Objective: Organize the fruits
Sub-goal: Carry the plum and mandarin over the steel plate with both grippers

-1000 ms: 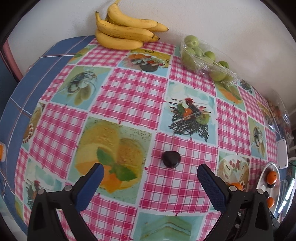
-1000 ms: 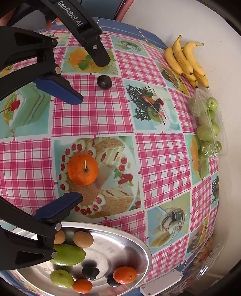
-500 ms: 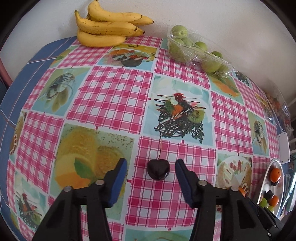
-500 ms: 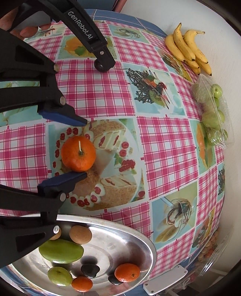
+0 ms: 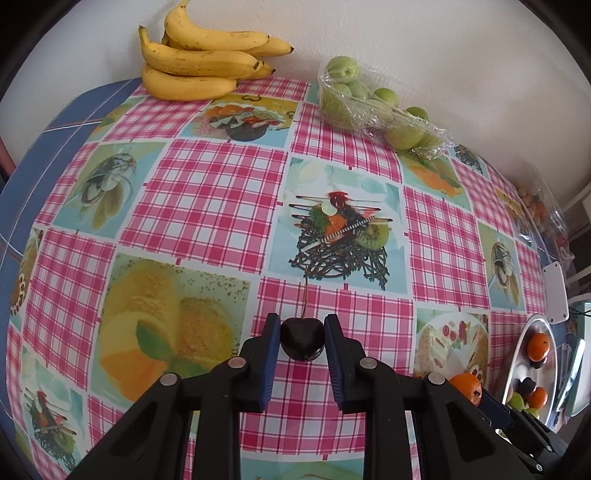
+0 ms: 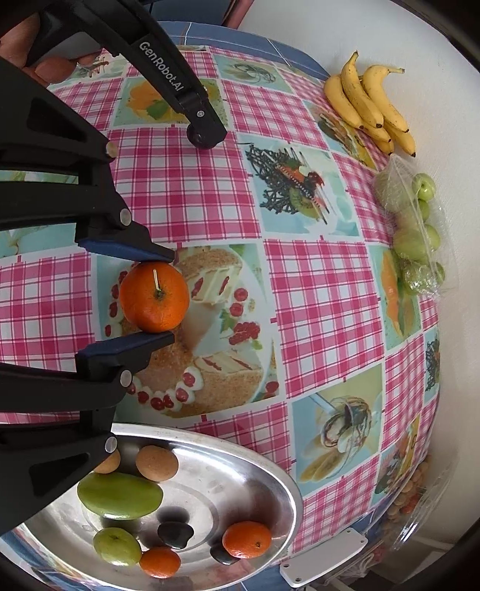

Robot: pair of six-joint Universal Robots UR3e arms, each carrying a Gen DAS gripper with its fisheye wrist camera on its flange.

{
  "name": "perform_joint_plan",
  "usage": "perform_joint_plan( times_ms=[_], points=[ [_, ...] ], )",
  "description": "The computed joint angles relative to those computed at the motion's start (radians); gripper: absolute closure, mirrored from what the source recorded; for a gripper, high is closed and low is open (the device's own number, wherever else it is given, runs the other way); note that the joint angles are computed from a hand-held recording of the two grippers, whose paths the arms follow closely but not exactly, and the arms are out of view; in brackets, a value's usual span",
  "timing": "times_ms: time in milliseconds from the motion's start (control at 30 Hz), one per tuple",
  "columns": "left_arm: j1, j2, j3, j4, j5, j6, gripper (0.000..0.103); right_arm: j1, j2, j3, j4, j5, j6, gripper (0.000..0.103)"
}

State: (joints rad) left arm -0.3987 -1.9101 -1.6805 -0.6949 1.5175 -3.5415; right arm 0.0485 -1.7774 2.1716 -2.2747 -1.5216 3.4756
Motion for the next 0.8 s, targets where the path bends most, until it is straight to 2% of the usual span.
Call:
perform_joint_plan(
  times_ms=[367, 800],
  points=[
    [-0.026, 0.068, 0.001, -0.054, -0.005, -0.034, 0.077, 0.027, -0.071, -0.01, 0.062, -0.015, 0.004, 0.064],
    [-0.118, 0.142, -0.002, -0.104, 0.054, -0.08, 0.077, 0.023, -0.232, 0.0, 0.2, -0.04, -0.033, 0.064]
  ],
)
